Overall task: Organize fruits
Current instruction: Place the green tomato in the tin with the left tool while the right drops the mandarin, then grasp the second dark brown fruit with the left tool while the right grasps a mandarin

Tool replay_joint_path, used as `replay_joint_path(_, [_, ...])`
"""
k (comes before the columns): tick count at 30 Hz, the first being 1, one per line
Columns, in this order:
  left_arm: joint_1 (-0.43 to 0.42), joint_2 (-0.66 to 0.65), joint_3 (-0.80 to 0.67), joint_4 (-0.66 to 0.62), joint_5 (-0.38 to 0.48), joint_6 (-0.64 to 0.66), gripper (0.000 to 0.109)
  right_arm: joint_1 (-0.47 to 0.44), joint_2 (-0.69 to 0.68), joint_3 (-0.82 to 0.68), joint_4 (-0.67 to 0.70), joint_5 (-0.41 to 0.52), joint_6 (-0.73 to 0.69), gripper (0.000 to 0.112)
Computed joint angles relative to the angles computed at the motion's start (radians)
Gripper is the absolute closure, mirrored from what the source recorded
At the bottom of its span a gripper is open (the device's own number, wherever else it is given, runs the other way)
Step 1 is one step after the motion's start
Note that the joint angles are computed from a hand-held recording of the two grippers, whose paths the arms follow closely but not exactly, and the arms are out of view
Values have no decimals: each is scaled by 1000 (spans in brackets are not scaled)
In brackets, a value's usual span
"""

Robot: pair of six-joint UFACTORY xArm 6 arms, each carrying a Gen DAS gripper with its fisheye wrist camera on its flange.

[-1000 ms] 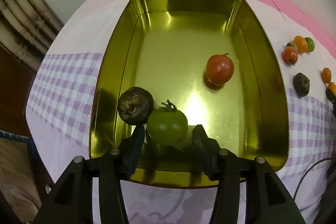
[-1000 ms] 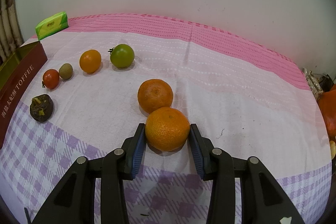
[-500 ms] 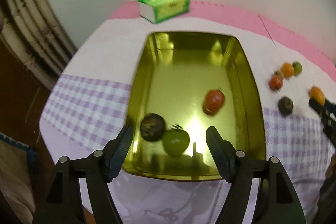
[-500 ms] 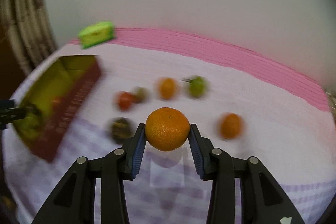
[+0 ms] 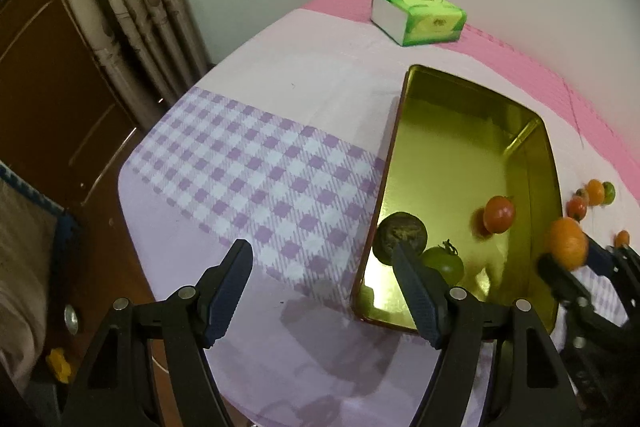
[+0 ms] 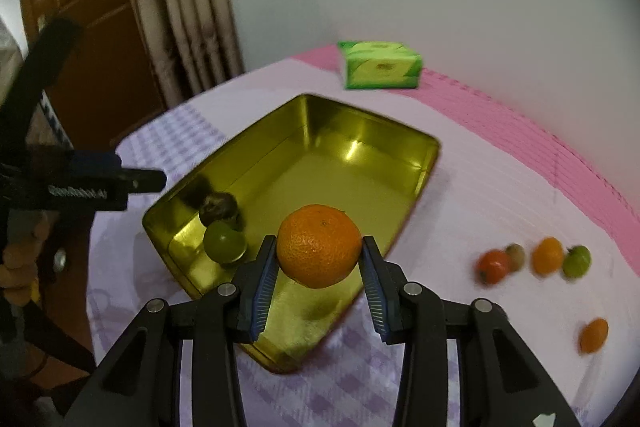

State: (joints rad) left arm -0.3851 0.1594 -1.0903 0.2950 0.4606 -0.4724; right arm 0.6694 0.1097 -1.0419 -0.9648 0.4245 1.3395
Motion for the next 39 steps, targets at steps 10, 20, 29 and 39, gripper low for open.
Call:
replay_joint_path(10, [-9, 16, -13, -7, 8, 22, 36, -9, 127, -106, 139, 16, -155, 74])
replay_joint_path(20, [-10, 18, -17, -23, 10, 47, 36, -3, 130, -100, 128, 20, -136, 73])
replay_joint_path(29, [-15, 14, -9, -10, 0, 36, 36, -2, 95, -80, 31, 18, -35, 63])
replay_joint_path(39, [-29, 7, 5, 37, -26, 27, 35, -40, -138, 141, -125, 117, 203, 62])
